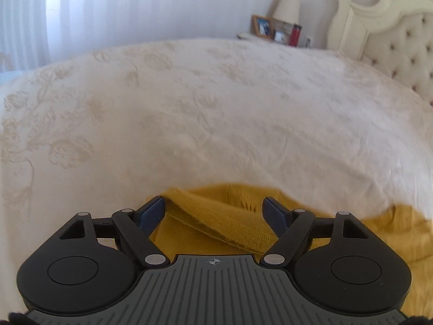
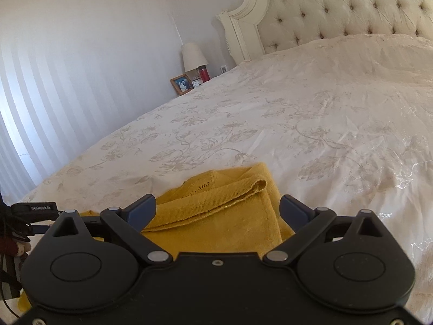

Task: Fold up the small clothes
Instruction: 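Lay the folded hem on the collar and open both grippers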

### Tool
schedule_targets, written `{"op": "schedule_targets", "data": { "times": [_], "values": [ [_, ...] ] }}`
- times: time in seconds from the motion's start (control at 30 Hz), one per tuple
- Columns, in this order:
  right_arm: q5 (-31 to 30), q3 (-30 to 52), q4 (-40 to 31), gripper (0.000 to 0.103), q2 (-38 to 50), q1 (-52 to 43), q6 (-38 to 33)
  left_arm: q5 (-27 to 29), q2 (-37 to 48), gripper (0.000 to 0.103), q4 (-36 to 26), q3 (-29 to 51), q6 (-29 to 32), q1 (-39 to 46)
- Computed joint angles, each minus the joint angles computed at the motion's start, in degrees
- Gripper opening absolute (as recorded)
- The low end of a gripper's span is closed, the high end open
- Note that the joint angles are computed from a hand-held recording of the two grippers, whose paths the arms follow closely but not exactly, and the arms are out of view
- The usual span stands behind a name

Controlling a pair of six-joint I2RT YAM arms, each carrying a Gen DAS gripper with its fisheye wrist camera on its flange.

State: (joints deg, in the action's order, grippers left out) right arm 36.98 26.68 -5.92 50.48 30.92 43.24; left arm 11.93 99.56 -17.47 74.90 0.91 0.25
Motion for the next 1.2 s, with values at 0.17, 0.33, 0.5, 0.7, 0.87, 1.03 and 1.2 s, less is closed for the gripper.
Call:
{"op": "schedule_targets", "data": {
  "times": [0.17,0.33,0.5,0.7,0.87,1.03,1.2],
  "values": [
    [-2.8,0.8,-1.2,0.099,1.5,-0.9,0.1,6.2,-10.0,0.078,-0.6,-8.9,8.9,-0.4],
    [-2.1,1.2,-1.9,0.099,1.8,0.3,0.3,6.1,-14.5,0.079,-0.4,-17.0,17.3,-3.3],
    [-2.0,1.2,-1.7,0.099,2.0,0.5,0.0,0.4,-5.9,0.085,3.2,-12.7,13.4,-8.4],
    [-2.1,0.4,-1.5,0.099,1.1,-0.4,1.4,-2.4,5.9,0.091,-1.7,2.4,4.6,-11.5],
    [-2.5,0.1,-2.8,0.100,-0.5,-1.9,2.7,-0.8,4.9,0.091,-2.7,4.3,-0.4,-12.0],
    [-3.4,0.5,-4.9,0.100,-0.6,-3.2,4.4,4.4,-4.2,0.091,-1.6,-5.3,5.5,-16.0],
    [-4.6,-0.2,-7.0,0.100,-2.1,-5.5,6.7,3.4,-5.3,0.091,0.1,-9.8,8.5,-23.5]
  ]
}}
